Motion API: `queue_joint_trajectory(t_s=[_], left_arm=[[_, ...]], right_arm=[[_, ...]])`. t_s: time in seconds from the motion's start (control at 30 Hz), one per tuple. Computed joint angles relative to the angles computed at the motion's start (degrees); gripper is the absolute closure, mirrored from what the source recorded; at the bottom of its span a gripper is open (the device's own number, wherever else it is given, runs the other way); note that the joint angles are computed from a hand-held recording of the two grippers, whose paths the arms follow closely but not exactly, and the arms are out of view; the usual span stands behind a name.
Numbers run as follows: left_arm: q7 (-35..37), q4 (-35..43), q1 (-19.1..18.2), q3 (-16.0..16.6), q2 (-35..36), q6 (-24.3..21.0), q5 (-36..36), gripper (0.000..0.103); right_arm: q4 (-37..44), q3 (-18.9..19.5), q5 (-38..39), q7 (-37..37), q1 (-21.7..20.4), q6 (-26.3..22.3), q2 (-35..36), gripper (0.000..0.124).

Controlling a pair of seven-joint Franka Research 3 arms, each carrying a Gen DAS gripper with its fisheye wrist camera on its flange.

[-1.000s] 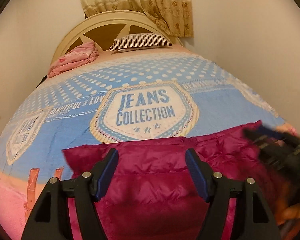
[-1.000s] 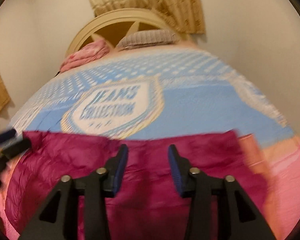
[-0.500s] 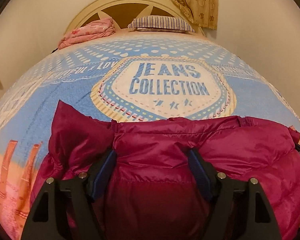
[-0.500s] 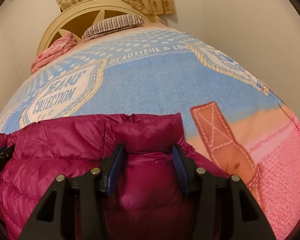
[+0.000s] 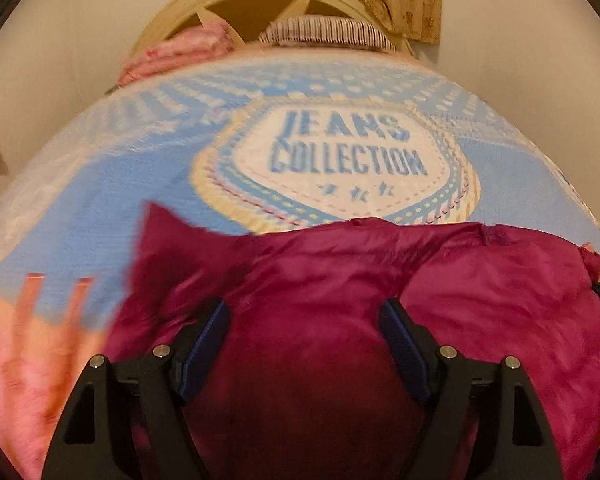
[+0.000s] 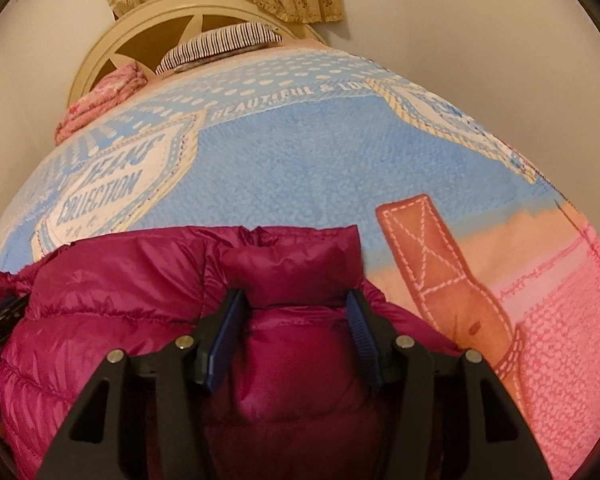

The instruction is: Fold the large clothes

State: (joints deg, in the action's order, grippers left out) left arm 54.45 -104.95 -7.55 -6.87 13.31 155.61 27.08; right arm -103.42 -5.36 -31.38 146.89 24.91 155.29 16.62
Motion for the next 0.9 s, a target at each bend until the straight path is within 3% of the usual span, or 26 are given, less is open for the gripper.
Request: queue_joint_trajectory(t_s=[0.07, 0.17, 0.27, 0.4, 0.47, 0.57, 0.73, 0.8, 0.9], left_arm=[[1.58, -6.04, 1.12, -0.20, -5.52, 4.09, -0.21, 0.024], [-4.05, -12.41, 1.41, 0.87, -12.77, 5.92, 9.14, 0.024], [-1.90, -15.96, 2.84, 0.03, -16.50, 6.25, 5.50, 0.024], [-2.81, -18.67, 4.23, -1.14, -19.01, 4.24, 3.61, 0.024], [-2.94, -19.60, 4.42, -1.41, -19.42, 3.62, 2.43, 0.024], [-3.02, -21.65, 4.53, -1.38, -20.01, 4.16, -0.12, 0.024], [-0.93, -25.97, 3.94, -0.30, -20.80, 8.22, -8.58, 0.024], [2.90, -27.41, 2.43, 1.02, -20.45, 10.06, -16.20, 0.024], [12.38, -29.94, -1.41, 3.74, -19.96, 14.23, -33.67, 0.023]], right_arm=[[0.25, -0.53, -2.41, 1.26, 1.40, -3.84, -1.42, 0.068], [-3.39, -1.92, -18.43, 13.45, 4.96, -3.54, -6.73, 0.068], [-4.63, 0.95, -24.04, 16.12, 5.35, -3.20, -9.58, 0.071], [-3.48, 6.37, -20.99, 12.48, 4.40, -1.09, -9.02, 0.107], [-2.27, 8.46, -14.93, 8.53, 3.79, 0.81, -6.92, 0.108], [-0.58, 7.72, -12.78, 9.55, 5.45, 0.16, -3.92, 0.108], [-0.54, 5.32, -8.56, 10.24, 7.05, 2.27, -0.53, 0.112], [-1.31, 4.46, -7.64, 10.13, 7.55, 3.07, -0.59, 0.115], [-1.45, 3.32, -8.17, 10.81, 8.84, 2.11, -0.21, 0.117]])
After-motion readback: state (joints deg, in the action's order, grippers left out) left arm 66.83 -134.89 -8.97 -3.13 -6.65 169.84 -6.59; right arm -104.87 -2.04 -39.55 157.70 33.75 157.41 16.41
